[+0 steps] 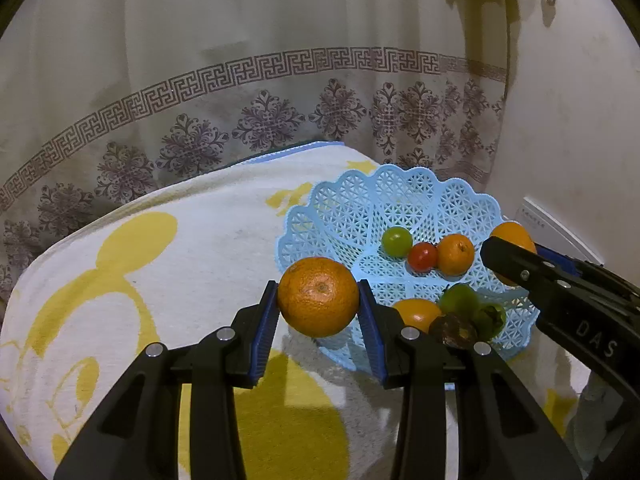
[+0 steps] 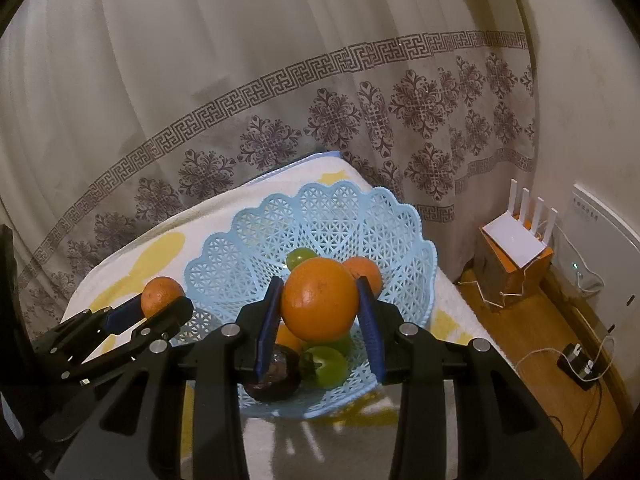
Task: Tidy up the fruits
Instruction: 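Lower the oranges into the basket and open both grippers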
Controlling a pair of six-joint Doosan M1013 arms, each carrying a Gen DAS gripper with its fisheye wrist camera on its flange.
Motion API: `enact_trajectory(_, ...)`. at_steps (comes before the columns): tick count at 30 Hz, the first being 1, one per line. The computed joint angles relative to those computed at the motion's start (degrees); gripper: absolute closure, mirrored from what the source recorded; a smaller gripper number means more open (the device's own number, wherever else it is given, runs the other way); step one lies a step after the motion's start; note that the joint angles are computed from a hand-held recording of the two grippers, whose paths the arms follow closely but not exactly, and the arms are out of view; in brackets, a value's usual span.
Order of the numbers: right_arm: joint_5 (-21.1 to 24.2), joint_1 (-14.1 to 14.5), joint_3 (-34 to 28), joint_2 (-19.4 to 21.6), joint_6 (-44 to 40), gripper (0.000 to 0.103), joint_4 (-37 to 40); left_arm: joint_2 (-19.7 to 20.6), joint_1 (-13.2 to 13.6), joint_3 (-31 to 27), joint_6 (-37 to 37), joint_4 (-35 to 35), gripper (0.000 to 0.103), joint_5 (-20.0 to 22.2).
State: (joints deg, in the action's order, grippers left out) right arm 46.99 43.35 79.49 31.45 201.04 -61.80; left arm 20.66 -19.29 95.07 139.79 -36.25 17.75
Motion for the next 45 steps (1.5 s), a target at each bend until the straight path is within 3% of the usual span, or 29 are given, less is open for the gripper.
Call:
enact_trajectory(31, 0.13, -0.07, 0.22, 0.18, 1.01, 0.064, -0.13, 0.38, -0.17, -0.24, -0.90, 1.31, 0.063, 0.49)
enact_trajectory(32, 0.15, -0.11, 0.34, 0.17, 1.30, 0.064, -0.07, 0.36, -0.22, -0.18, -1.25, 1.66, 0.062, 0.33)
enact_trajectory(35, 0.24, -0.19, 0.61, 0.12, 2.59, 0.060, -0.23, -0.04, -0.38, 0.62, -0.47, 0.60, 0.040, -1.57)
enact_trajectory(36, 0.51, -0.10, 0.82, 0.02, 3.54, 0.051, -0.87, -0.13, -0.44, 0.81, -0.11, 0.29, 0.040, -2.10)
enact_trajectory(37, 0.93, 0.01, 0.92, -0.03, 4.39, 0.049, -1.66, -0.22, -0.45, 0.88, 0.07, 0.21, 0.040, -2.16)
enact_trajectory(39, 1.31, 0.20, 1.19, -0.23, 5.21, 0.049, -2.80, -0.26, -0.43, 0.88, -0.17, 0.35, 0.034, -2.17)
enact_trajectory(45, 1.55, 0.23, 1.52, -0.49, 6.05, 0.049, -3.24, -0.42, -0.17, 1.13, -1.11, 1.35, 0.033, -3.01)
